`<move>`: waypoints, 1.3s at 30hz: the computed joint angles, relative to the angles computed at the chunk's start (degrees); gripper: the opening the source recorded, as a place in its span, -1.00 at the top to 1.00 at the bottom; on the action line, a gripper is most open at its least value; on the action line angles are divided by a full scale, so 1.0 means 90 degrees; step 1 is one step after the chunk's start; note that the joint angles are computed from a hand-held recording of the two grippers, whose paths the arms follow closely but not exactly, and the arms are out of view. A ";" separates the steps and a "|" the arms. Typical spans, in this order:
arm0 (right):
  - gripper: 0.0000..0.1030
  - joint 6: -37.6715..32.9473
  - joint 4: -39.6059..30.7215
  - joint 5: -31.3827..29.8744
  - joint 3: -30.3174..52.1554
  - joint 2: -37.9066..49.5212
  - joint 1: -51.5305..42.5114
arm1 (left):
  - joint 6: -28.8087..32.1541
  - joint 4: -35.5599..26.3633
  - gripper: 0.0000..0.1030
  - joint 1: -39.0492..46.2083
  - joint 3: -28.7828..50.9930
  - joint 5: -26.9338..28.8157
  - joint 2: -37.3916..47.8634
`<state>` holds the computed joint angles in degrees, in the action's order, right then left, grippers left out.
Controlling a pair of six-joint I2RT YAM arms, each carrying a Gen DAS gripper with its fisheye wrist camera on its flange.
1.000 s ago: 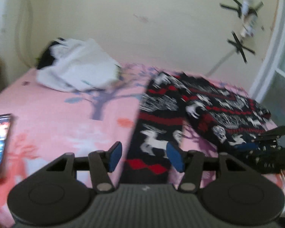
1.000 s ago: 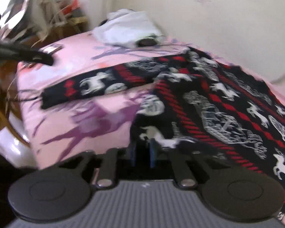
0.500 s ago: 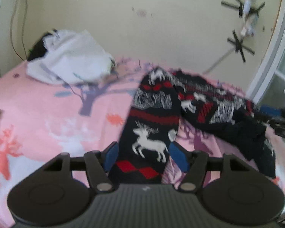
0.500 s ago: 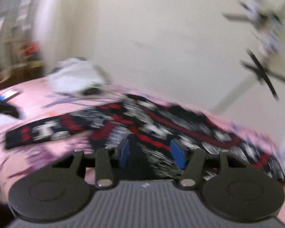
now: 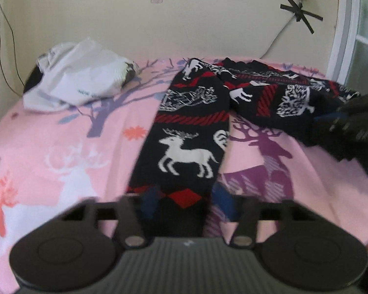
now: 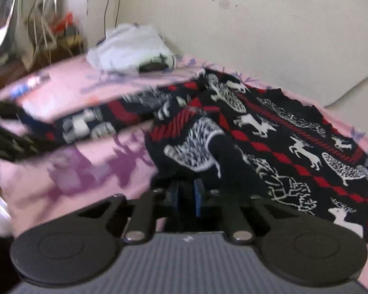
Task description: Fold small clothes
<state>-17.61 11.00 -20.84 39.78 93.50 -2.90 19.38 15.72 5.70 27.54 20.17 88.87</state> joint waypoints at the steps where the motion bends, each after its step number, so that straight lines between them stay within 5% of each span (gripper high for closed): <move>1: 0.96 0.0207 -0.0310 -0.0524 0.0057 -0.0199 -0.0132 | 0.0045 -0.0119 0.66 0.0097 0.0072 0.0176 -0.0008; 3: 0.96 0.0887 -0.1183 -0.2137 0.0525 -0.0302 -0.0547 | -0.0061 -0.0353 0.79 0.0324 0.0277 0.0426 -0.0008; 6: 0.94 0.1750 -0.1706 -0.5142 0.1128 0.0189 -0.1053 | -0.0510 -0.0181 0.75 0.0535 0.0477 0.0008 0.0039; 7: 0.92 0.1928 -0.1637 -0.5427 0.1139 0.0228 -0.1034 | -0.0678 -0.0281 0.67 0.0646 0.0618 -0.0046 0.0103; 8: 0.78 0.1861 -0.1694 -0.5303 0.1125 0.0189 -0.0931 | -0.0758 -0.0523 0.61 0.0815 0.0800 0.0092 0.0169; 9: 0.03 0.1561 -0.1890 -0.4884 0.1111 0.0091 -0.0814 | -0.0793 -0.0716 0.48 0.0990 0.0928 0.0325 0.0204; 10: -0.16 0.1367 -0.1859 -0.4425 0.0977 -0.0043 -0.0735 | -0.0820 -0.0826 0.35 0.1150 0.0972 0.0547 0.0179; 15: -0.13 0.1337 -0.1023 -0.3986 0.0274 -0.0435 -0.1461 | -0.0612 -0.1532 0.09 0.1615 0.1074 0.1574 -0.0110; 21: -0.15 0.1859 0.0310 -0.3752 -0.0669 -0.1098 -0.3126 | -0.0339 -0.2761 -0.05 0.0839 0.1566 0.2587 0.0131; 27: -0.20 0.1560 0.0379 -0.3559 -0.1121 -0.1069 -0.5025 | -0.0894 -0.2646 -0.30 -0.0639 0.2026 0.1990 0.0909; 33: -0.20 0.0025 -0.0292 -0.3260 -0.1553 -0.0822 -0.5561 | -0.0714 -0.3467 -0.45 -0.1284 0.2997 0.1655 0.1590; 36: -0.15 -0.0292 -0.0265 -0.3115 -0.1741 -0.0501 -0.5278 | -0.0537 -0.3582 -0.31 -0.1448 0.3152 0.1470 0.1673; 37: -0.10 -0.0265 -0.0097 -0.3054 -0.1816 -0.0323 -0.5117 | -0.0464 -0.3422 0.12 -0.1550 0.3032 0.1291 0.1601; 38: 0.23 -0.0058 0.0333 -0.2908 -0.1984 -0.0220 -0.4827 | -0.0419 -0.3339 0.39 -0.1675 0.2952 0.1059 0.1510; 39: 0.89 0.0043 0.0814 -0.2691 -0.2300 -0.0438 -0.4646 | -0.0326 -0.3445 0.82 -0.1720 0.2949 0.0967 0.1482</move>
